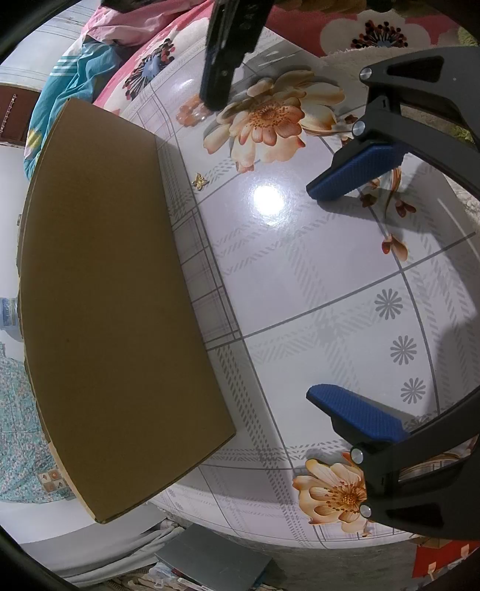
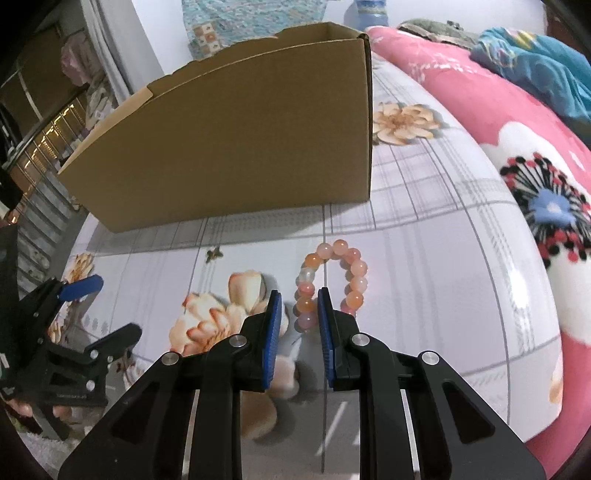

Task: Organize jewelry
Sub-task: 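Lower the right gripper around the pink pearl bracelet and close it, then move the left gripper down to the small gold butterfly charm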

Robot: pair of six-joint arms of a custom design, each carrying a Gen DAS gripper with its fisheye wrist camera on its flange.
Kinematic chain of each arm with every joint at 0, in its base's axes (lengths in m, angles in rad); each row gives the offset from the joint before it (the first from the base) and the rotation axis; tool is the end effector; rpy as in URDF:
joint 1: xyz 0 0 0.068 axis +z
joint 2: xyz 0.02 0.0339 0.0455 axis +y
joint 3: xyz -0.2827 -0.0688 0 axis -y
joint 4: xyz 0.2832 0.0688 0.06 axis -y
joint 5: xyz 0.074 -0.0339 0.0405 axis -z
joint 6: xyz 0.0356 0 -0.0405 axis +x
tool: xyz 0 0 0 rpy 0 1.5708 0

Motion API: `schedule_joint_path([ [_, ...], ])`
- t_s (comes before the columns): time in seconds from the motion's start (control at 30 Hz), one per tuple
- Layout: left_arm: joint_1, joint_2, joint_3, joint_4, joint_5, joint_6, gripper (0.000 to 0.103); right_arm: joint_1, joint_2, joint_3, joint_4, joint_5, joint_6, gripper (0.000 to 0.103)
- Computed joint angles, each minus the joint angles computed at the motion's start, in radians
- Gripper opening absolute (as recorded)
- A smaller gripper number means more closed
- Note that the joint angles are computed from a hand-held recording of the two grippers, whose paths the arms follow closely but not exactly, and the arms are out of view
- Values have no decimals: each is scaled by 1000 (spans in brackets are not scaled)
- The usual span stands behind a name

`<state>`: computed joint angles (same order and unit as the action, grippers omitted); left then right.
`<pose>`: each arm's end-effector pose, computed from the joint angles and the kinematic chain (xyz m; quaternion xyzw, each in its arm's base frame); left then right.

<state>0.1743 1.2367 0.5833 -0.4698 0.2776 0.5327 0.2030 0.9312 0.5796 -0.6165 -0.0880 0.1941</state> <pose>0.2336 0.0312 0.1585 0.2023 0.9447 -0.0505 0.2529 0.1951 0.0434 0.2089 -0.0173 0.9539 0.0997 0.2824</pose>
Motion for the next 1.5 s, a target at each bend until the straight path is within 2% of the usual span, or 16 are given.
schedule_joint_path([
  [0.2,0,2,3,-1,0,0,98,-6,14,12,-6,-15,15,20],
  [0.4,0,0,1,0,1,0,98,58,74,47,11,69,23,20],
  [0.6,0,1,4,-2,1,0,98,216,134,85,2,212,93,20],
  [0.67,0,-1,2,-2,1,1,98,233,129,83,-8,217,113,20],
  [0.83,2,-1,-1,2,4,4,98,234,51,62,-64,213,130,20],
  [1.03,17,-21,-18,11,24,20,98,223,-3,22,-56,199,154,20],
  [1.23,62,-33,-52,58,99,85,98,209,-39,-8,-24,183,173,20],
  [1.5,38,-2,-17,23,146,110,97,69,-155,-103,27,46,90,20],
])
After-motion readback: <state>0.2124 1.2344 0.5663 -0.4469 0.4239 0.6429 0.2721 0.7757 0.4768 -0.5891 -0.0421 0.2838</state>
